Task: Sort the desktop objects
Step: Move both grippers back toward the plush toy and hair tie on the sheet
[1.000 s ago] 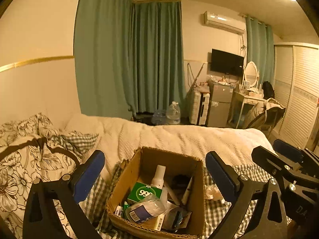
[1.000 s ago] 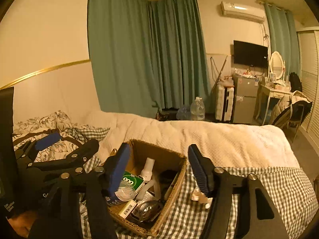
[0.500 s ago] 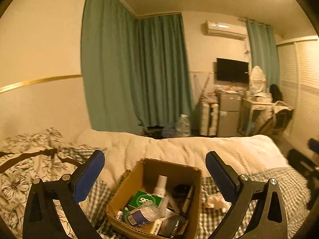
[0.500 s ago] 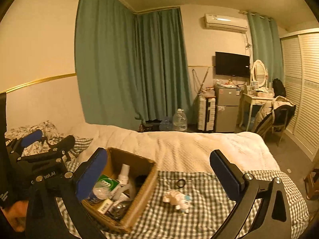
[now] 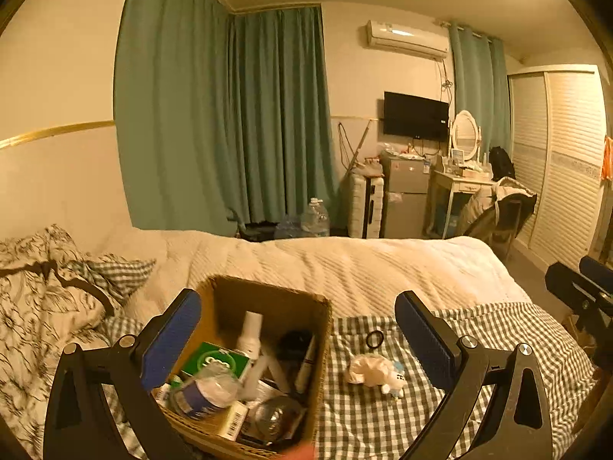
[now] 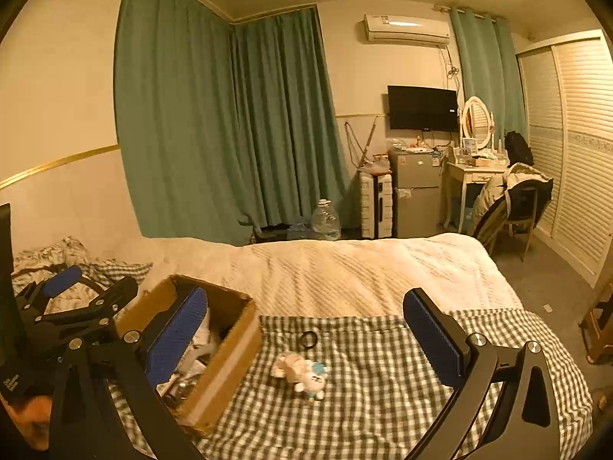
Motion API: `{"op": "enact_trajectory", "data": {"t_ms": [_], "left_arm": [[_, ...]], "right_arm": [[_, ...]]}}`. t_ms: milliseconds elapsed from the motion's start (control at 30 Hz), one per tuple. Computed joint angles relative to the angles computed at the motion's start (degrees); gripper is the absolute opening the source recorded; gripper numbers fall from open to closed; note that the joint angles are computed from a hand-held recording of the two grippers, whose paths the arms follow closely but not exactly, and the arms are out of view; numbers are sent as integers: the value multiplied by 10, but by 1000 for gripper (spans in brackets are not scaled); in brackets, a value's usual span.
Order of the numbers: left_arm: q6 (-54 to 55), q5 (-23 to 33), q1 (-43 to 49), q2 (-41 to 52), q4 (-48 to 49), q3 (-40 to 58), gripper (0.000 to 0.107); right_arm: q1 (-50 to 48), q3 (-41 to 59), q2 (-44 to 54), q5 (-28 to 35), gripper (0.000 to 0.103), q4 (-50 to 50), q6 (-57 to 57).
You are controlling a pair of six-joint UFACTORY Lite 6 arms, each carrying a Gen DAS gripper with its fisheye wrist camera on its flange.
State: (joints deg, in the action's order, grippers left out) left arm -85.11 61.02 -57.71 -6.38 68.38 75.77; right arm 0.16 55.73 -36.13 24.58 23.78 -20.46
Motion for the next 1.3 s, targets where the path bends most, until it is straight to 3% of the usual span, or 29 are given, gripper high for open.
{"op": "enact_trajectory", "data": {"t_ms": [67, 200, 300, 367, 433, 633, 933, 1167, 1300], "left_arm": [[-8, -12, 1, 15, -1, -1, 103], [-32, -52, 12, 43, -7, -10, 103], [-27, -147, 47, 50, -58, -26, 103], [-14, -174, 63, 63, -78, -28, 103], [-23, -180, 60, 86, -68, -28, 102], [-44, -205, 59, 175, -42, -8, 84], [-46, -279, 103, 302, -58, 41, 84], [-58, -223, 106, 413, -2, 141, 84], [-67, -243, 110, 422, 27, 153, 84]], "right_arm": [[-9, -14, 4, -21, 103, 2, -13], [-50, -28, 39, -31, 103, 106, -131], [-88, -36, 74, -19, 103, 208, -242], [-114, -39, 102, 2, 103, 282, -322], [-125, -40, 129, 11, 103, 306, -360], [-123, -44, 217, -5, 102, 352, -470], [-114, -16, 376, 9, 101, 455, -695], [-108, 10, 493, -5, 101, 516, -827], [-104, 30, 546, 10, 101, 544, -877]]}}
